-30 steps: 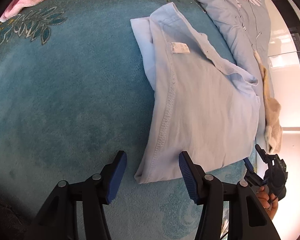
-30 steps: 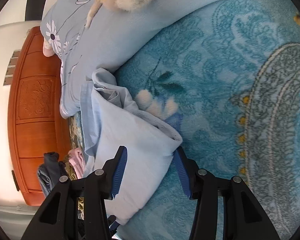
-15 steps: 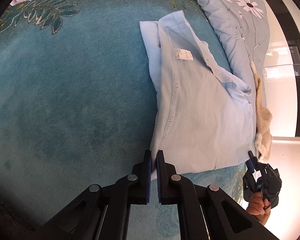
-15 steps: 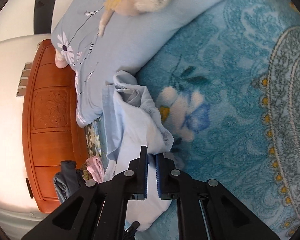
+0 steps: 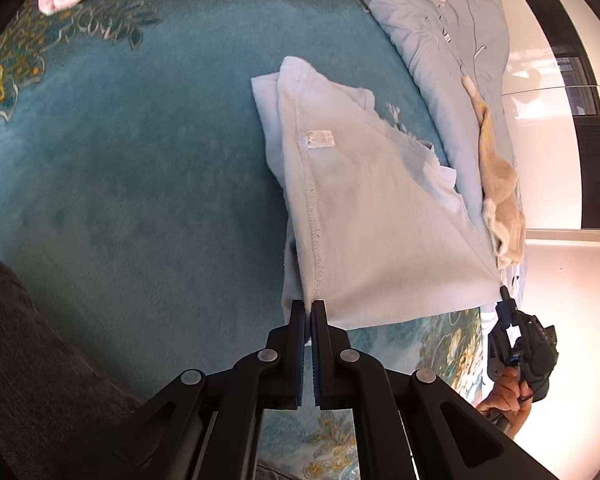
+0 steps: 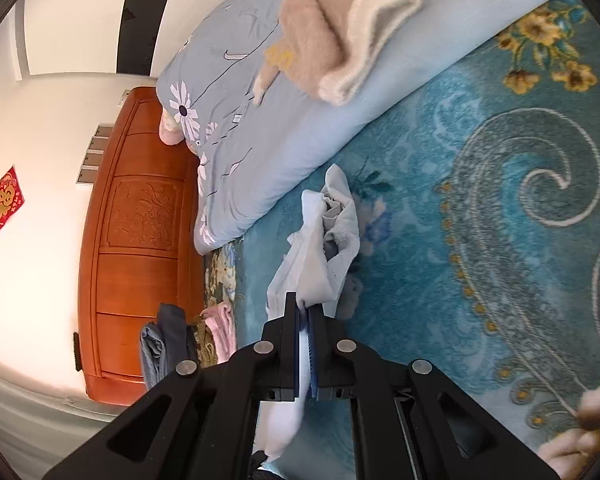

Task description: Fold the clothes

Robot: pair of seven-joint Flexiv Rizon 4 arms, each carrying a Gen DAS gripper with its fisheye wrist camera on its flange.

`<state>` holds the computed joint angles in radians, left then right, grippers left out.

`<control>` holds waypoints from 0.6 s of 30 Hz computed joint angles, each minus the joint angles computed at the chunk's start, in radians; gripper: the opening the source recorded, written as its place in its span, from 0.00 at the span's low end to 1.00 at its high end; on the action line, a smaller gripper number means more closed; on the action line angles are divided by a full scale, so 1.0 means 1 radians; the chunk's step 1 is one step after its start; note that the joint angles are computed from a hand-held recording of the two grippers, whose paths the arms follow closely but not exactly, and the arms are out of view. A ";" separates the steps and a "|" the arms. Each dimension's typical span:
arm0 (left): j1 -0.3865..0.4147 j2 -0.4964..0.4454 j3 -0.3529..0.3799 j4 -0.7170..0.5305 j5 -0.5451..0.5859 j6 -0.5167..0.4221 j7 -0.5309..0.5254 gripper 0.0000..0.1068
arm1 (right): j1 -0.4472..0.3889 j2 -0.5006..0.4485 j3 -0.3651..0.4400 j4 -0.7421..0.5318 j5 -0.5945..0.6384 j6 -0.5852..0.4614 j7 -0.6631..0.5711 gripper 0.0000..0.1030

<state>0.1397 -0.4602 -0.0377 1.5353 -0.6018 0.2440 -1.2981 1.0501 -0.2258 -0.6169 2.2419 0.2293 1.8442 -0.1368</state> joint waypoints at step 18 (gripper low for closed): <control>-0.047 -0.070 -0.002 -0.109 0.085 0.220 0.012 0.17 | -0.411 -0.020 0.422 0.063 -0.146 -0.086 0.166 0.03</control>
<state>0.0926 -0.5302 -0.0393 1.4262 -0.5165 0.4643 -1.2856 0.6393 -0.2455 -0.1953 2.3054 0.0838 1.7581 0.0290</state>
